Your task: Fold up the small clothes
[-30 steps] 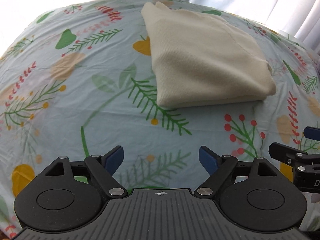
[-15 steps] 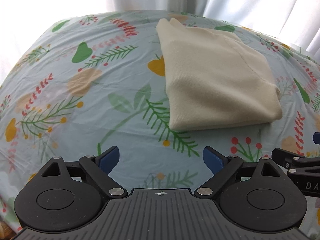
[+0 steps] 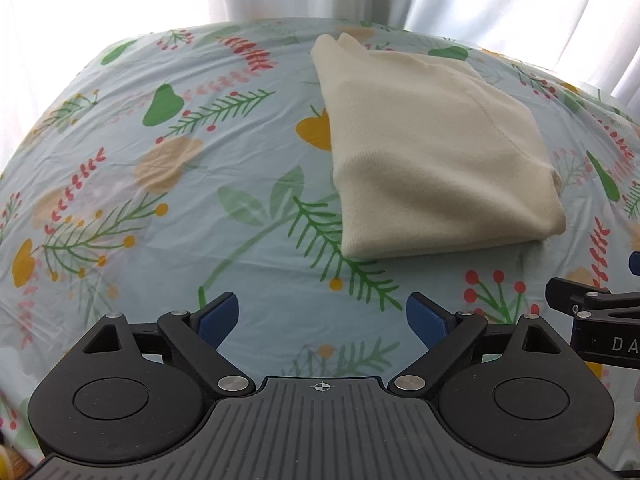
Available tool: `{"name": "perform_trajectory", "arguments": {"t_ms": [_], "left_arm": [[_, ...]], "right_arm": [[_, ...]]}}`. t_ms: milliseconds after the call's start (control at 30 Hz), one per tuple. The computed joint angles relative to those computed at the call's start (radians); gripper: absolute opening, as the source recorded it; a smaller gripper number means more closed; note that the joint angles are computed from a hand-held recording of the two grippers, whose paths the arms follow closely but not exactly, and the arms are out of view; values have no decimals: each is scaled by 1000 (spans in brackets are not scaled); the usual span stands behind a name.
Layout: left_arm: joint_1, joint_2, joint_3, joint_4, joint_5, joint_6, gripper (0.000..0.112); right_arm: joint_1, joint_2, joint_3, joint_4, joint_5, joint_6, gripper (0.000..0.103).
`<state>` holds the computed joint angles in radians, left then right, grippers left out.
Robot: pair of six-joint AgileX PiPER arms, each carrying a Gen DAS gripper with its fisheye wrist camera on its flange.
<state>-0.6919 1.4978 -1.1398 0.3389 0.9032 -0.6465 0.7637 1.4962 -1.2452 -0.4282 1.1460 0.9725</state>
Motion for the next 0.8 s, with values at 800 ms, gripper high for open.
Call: {"name": "perform_trajectory", "arguments": {"t_ms": [800], "left_arm": [[8,15,-9,-26,-4,31,95]], "right_arm": [[-1,8,-10,-3,9,-7,99]]}}
